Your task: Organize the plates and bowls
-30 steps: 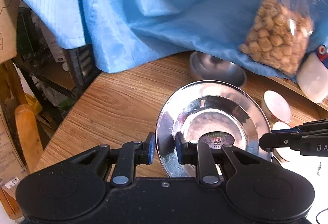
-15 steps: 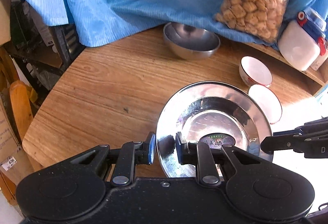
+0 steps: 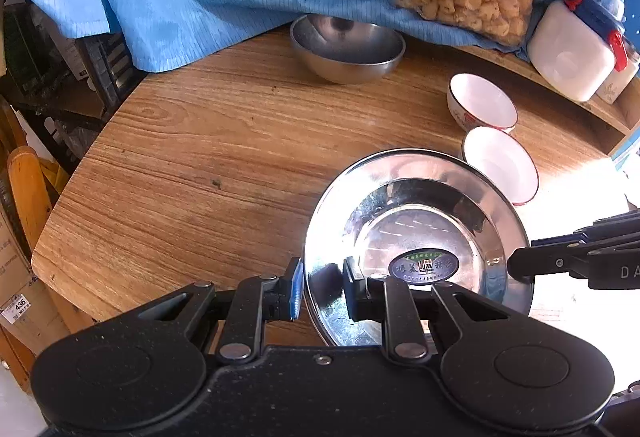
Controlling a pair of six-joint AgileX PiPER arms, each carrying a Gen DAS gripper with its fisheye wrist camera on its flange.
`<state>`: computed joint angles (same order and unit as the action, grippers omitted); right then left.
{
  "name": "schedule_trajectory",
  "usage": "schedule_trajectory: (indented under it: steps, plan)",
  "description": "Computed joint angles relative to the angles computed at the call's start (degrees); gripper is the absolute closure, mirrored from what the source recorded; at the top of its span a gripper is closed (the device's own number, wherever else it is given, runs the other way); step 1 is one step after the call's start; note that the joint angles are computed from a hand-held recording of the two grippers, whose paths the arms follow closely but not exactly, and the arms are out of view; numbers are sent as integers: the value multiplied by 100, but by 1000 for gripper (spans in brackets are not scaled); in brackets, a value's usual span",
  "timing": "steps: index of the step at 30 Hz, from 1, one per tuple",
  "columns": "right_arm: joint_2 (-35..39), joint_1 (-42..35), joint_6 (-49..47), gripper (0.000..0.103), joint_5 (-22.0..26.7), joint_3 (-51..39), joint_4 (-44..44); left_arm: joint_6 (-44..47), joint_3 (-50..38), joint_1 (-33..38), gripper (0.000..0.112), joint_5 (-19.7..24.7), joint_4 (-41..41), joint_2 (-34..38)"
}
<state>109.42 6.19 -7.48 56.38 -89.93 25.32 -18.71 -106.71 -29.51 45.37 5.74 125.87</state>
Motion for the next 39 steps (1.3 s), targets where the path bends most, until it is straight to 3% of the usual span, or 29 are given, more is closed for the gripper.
schedule_trajectory:
  steps: [39]
  plan:
    - [273,601,464,83,432,-703,-1178,269,-728,39,90,717,-68,446]
